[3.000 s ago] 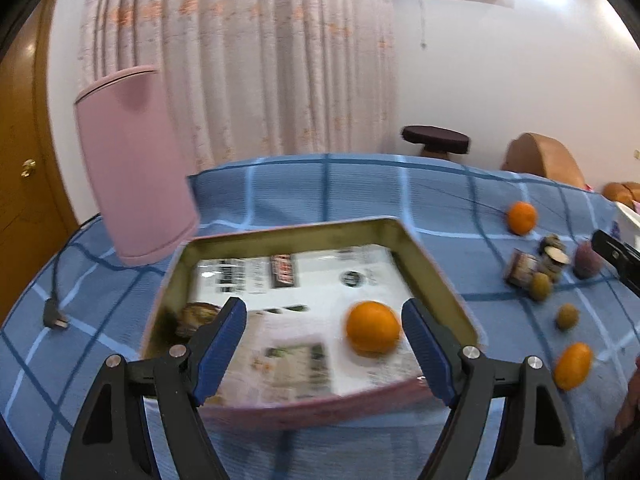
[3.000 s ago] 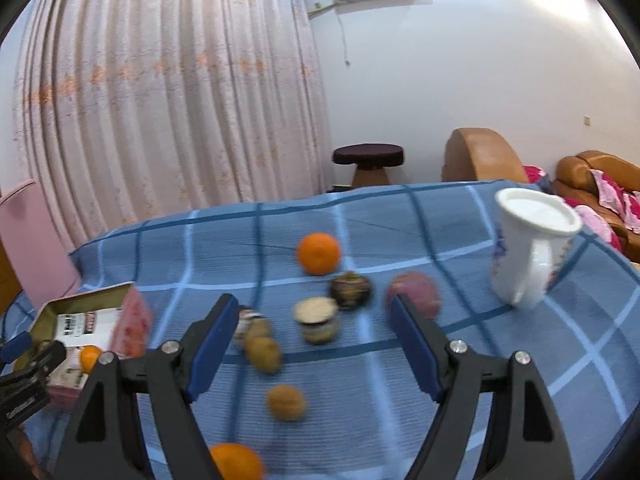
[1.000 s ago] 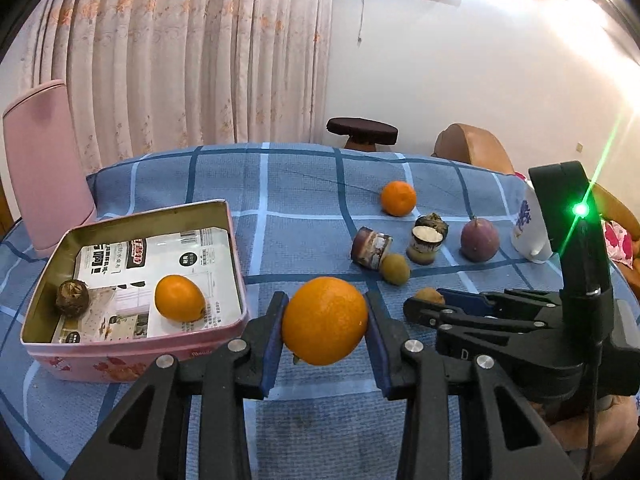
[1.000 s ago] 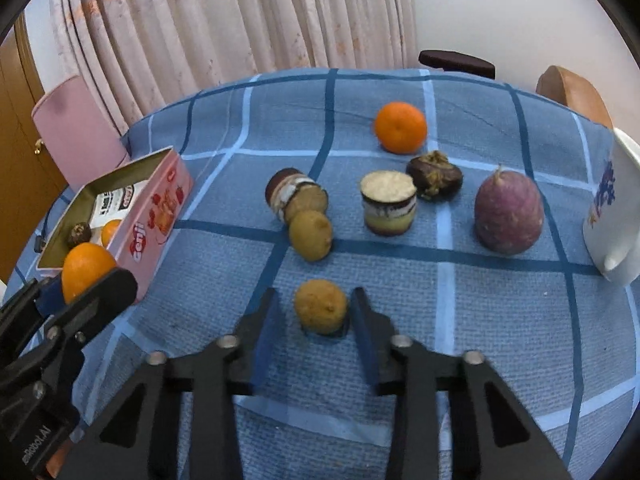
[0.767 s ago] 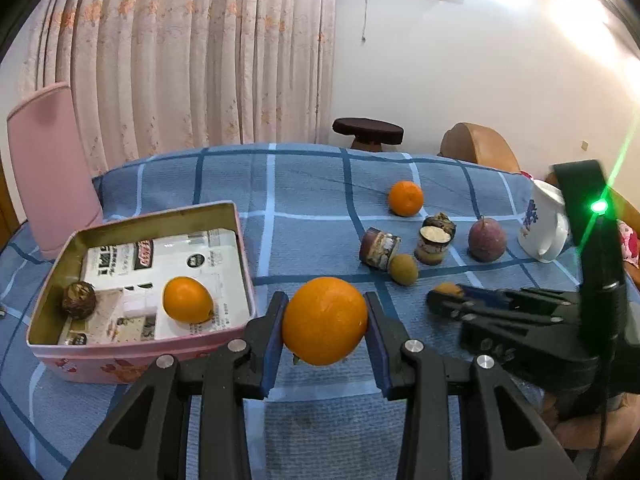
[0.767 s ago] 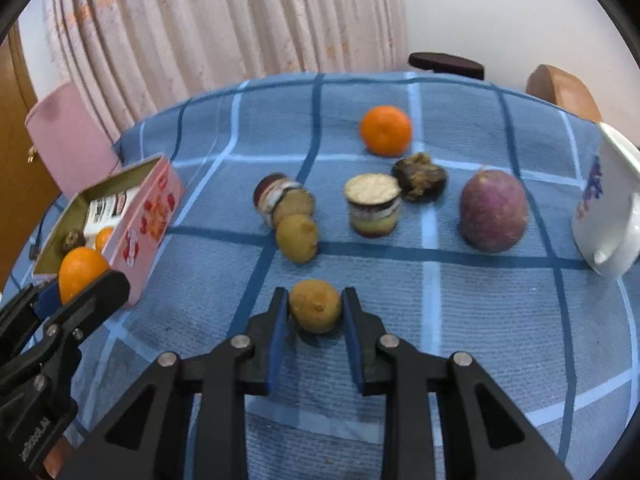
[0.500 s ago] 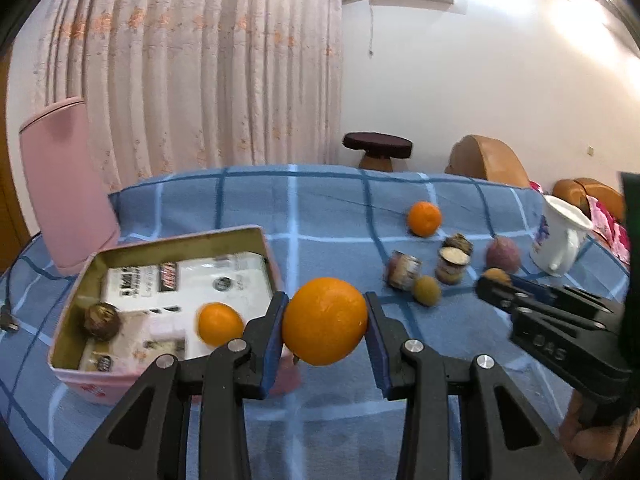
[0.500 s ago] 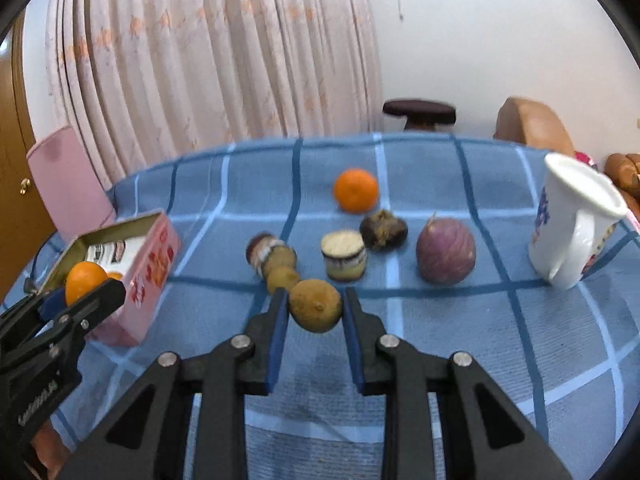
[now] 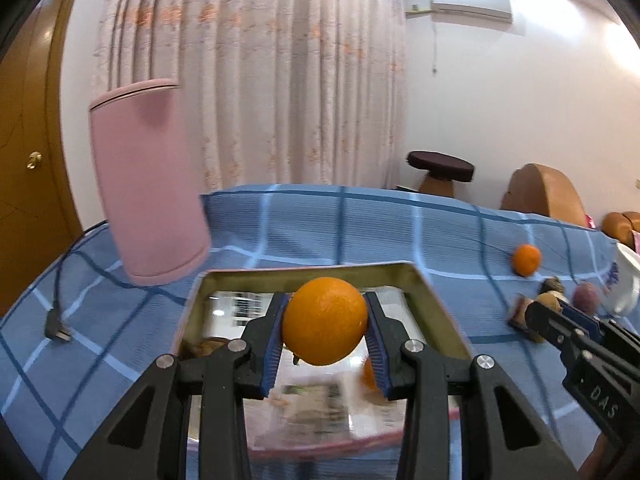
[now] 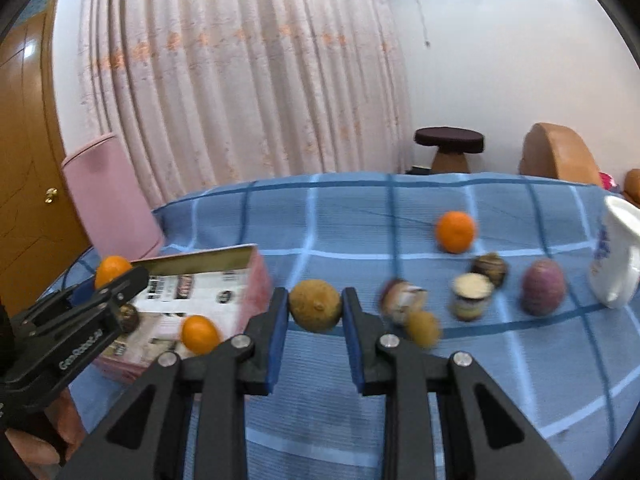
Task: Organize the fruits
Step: 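Lower the orange into the tin box with the left tool and open it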
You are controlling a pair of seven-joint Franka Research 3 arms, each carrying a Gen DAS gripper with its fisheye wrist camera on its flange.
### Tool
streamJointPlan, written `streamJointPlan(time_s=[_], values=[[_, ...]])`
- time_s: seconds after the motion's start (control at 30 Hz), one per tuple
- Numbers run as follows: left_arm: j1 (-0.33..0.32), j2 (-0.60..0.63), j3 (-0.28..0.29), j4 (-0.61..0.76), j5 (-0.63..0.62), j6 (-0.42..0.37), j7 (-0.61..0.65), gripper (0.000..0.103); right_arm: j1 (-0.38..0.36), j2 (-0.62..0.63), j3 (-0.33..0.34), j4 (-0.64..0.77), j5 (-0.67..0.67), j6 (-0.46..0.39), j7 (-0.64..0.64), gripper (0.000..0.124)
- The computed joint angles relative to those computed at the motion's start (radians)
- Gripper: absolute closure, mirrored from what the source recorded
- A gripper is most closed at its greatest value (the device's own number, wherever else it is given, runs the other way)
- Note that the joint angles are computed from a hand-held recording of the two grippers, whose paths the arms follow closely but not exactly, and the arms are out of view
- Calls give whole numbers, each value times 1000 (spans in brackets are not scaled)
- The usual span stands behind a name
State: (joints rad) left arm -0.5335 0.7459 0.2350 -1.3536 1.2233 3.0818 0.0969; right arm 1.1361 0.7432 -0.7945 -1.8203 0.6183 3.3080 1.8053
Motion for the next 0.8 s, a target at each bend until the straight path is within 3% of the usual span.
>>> streamJointPlan(time_s=[0.33, 0.53, 0.8], values=[[55, 5, -24, -11, -102, -45, 105, 64, -102, 139, 61, 270, -138, -128, 103, 94], [83, 25, -73, 15, -191, -104, 225, 64, -178, 189, 103, 395, -213, -194, 174, 94], [96, 55, -123, 50, -319, -177, 404, 64, -298, 202, 231, 509, -315, -266, 197, 94]])
